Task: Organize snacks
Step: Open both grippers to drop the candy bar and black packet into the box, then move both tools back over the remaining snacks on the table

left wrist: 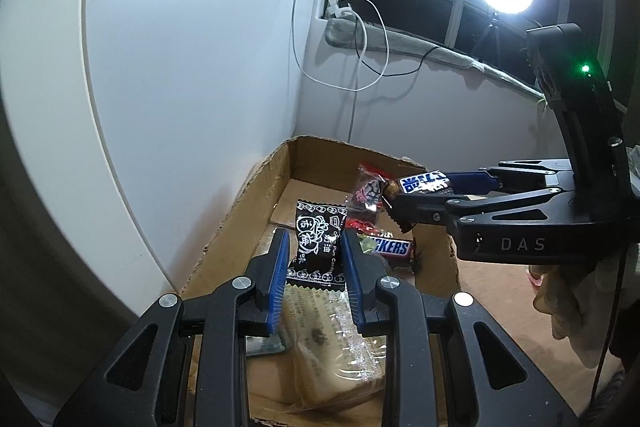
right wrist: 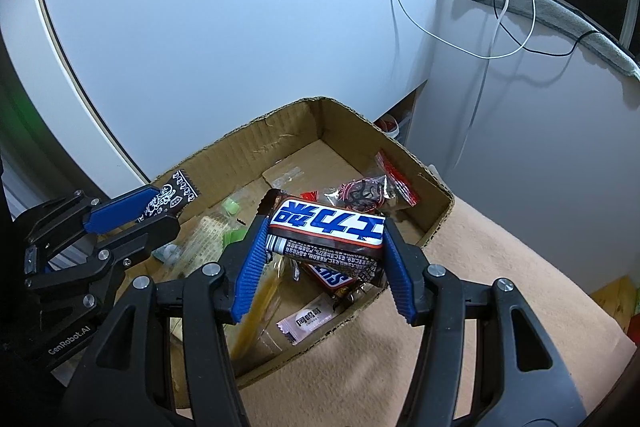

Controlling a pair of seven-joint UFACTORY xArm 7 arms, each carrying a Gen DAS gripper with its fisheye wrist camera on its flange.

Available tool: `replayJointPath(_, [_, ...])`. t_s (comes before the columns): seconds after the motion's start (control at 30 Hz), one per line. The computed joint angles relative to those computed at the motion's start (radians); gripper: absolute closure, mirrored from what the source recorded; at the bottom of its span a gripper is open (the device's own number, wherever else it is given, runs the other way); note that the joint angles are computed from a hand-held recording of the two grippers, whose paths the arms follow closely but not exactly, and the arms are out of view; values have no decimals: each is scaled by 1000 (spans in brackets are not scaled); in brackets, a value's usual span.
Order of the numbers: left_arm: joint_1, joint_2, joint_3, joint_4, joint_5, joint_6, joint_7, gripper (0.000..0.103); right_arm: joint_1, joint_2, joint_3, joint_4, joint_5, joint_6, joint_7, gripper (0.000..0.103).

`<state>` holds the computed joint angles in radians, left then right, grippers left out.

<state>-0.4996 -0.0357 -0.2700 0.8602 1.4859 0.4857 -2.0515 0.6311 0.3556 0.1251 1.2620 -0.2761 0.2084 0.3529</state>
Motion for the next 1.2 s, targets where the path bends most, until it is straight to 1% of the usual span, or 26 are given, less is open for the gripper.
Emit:
replayJointPath(0.07, [0,0,0,0,-2,0,3,78,-3,0,3,0,4,1,-4,46])
replayJointPath(0.2, [-2,5,0,5,-7,4,8,78,11,-1,-13,2,-14,3,13,44])
replayJointPath(0.3, [-2,8,1,7,-4,4,7,78,3,-1,-5,3,-11,7,6,44])
replayJointPath(0.33, [-2,9,2,9,-4,4,9,77,7,-3,-10,2,-17,8,10,39])
replayJointPath(0.37, [-3,11,2,11,-6,5,11,70,12,-3,-18,3,-26,8,18,33])
replayJointPath(0.4, [-3,11,2,10,-7,8,13,66,29,-7,-39,-1,-49,1,42,28])
replayJointPath(0.43, [-5,11,1,12,-7,16,15,61,35,-9,-49,-2,-64,-6,58,25])
replayJointPath(0.5, [-7,13,1,14,-6,17,19,59,32,-11,-49,-2,-74,-10,69,20])
replayJointPath(0.53, [-8,14,1,15,-6,17,21,55,32,-11,-52,-1,-80,-10,76,19])
replayJointPath(0.57, [-8,15,1,16,-7,20,23,53,36,-12,-57,-1,-90,-10,86,19])
replayJointPath(0.87, [-15,17,1,22,-10,28,25,53,23,-33,-56,-18,-126,-6,125,19])
replayJointPath(1.2, [-34,36,-4,57,-10,45,41,53,-5,-114,-53,-100,-173,-35,179,19])
